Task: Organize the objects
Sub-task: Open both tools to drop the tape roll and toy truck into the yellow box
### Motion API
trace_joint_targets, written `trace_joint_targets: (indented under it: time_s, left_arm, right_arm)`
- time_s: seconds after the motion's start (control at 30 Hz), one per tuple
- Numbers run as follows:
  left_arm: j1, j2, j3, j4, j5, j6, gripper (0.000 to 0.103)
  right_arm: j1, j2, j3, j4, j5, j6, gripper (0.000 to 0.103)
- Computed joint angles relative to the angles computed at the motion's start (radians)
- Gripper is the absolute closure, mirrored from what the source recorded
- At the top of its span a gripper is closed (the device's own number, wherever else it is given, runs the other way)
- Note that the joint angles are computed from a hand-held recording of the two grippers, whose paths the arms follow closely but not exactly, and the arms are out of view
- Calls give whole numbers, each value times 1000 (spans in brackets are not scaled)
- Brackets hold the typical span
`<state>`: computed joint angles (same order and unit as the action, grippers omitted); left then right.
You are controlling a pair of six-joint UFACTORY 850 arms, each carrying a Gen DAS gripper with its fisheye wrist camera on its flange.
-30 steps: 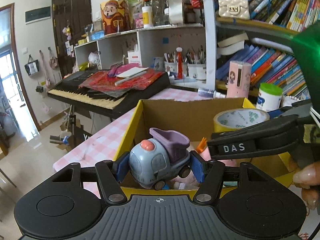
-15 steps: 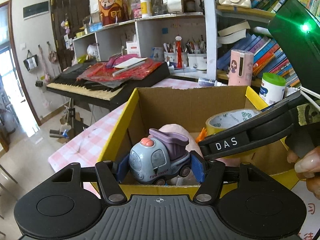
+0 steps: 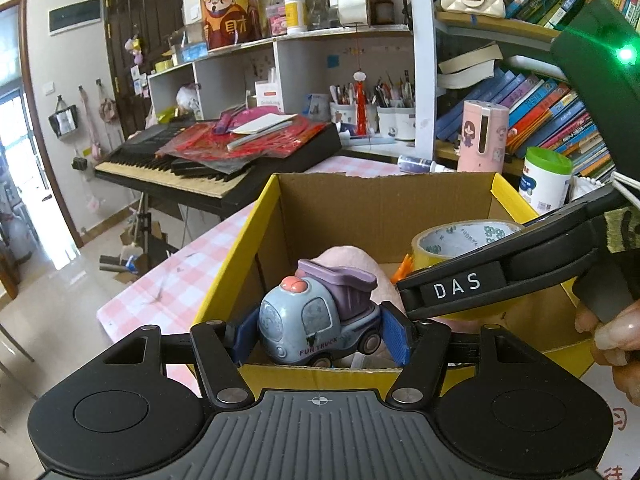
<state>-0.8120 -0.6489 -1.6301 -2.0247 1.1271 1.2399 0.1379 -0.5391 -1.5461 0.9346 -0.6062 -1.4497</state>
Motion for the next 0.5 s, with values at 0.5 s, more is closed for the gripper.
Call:
trace_joint_targets:
  time_s: [0.5]
  left_arm:
    - [-29, 39, 32, 129, 2, -87, 17]
  right_arm:
    - [-34, 123, 136, 351, 58, -272, 11]
